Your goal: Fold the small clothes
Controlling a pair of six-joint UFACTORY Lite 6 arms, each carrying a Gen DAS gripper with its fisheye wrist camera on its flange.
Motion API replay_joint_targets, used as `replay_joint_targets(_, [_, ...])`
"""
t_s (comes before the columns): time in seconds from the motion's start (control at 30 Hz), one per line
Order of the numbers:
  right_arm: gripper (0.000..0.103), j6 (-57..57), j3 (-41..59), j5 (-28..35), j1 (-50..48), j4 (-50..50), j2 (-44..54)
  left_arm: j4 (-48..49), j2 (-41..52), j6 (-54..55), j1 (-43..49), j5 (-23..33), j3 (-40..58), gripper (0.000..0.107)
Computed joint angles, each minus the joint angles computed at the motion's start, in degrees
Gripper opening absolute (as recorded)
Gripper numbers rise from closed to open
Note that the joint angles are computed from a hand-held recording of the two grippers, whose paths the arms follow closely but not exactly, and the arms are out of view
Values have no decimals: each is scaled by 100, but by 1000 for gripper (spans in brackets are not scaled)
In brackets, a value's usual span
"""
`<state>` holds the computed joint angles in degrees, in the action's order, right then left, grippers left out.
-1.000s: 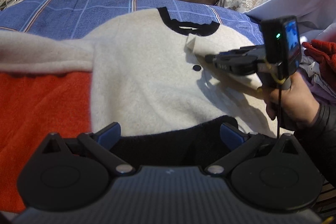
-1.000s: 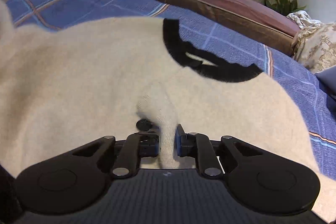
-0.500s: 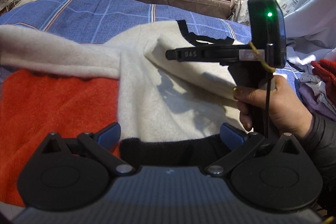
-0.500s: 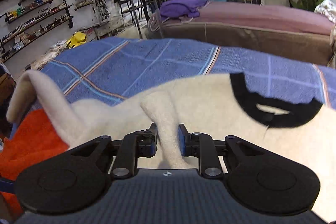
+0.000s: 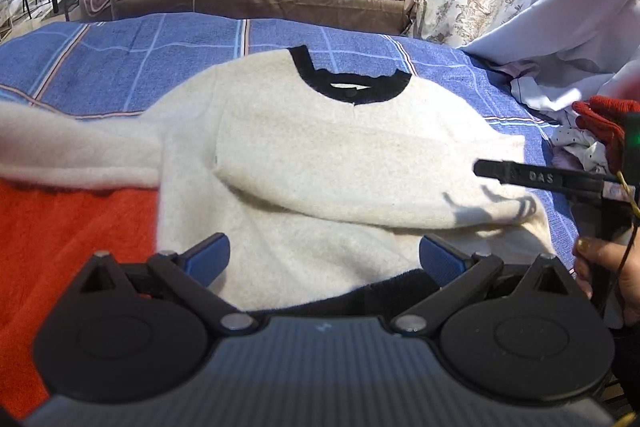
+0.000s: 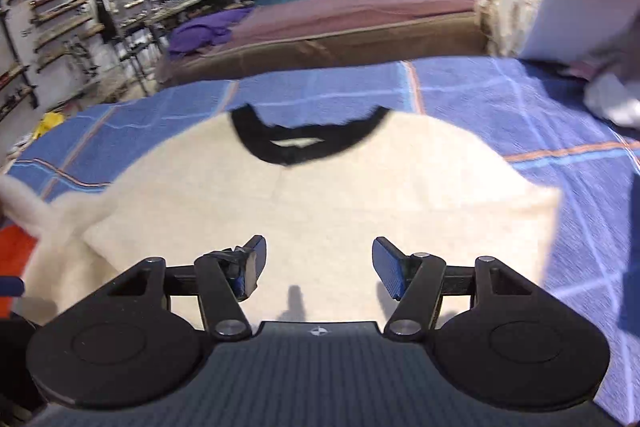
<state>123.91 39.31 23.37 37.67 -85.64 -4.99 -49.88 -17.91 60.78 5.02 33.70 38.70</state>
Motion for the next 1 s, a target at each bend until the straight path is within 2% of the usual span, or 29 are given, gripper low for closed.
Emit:
replay_joint_targets(0.13, [96, -80, -1144, 443, 122, 582, -578, 60, 212, -266, -431, -206, 48, 103])
replay_joint_targets(0.2, [96, 289, -1499, 126, 64, 103, -517, 173, 224, -394, -622, -282, -3, 103])
replay_joint_targets(0.27, [97, 1136, -1844, 294, 282, -677, -631, 305, 236, -506, -789, -361, -60, 103])
replay_joint_targets(0.4, [103, 930, -1633, 604, 529, -445, -302, 424, 122, -664, -866, -399, -264, 103])
replay_joint_targets(0.57, [103, 749, -1542, 790, 639, -90, -310, 487, 26, -583, -610, -263, -375, 103])
replay_joint_targets(0.63, [103, 703, -1686, 1088, 904, 87, -666, 7, -71, 2, -123, 32, -400, 103])
replay_joint_targets(0.7, [103, 692, -1819, 1555, 1330, 437, -1070, -539, 43, 600, 662, 600, -254, 103])
replay_joint_targets(0.87, [103, 385, -1912, 1870, 1854, 917, -1729, -1799, 800, 1270, 2826, 1706, 497, 103])
replay_joint_targets(0.93, [103, 460, -1887, 1769, 1805, 885, -1757, -2357, 1213, 1534, 3475, 1745, 847, 103])
replay_joint_targets(1.0, [103, 760, -1860, 1607, 1707, 682, -1696, -2520, 1817, 1542, 3791, 1496, 1444, 103])
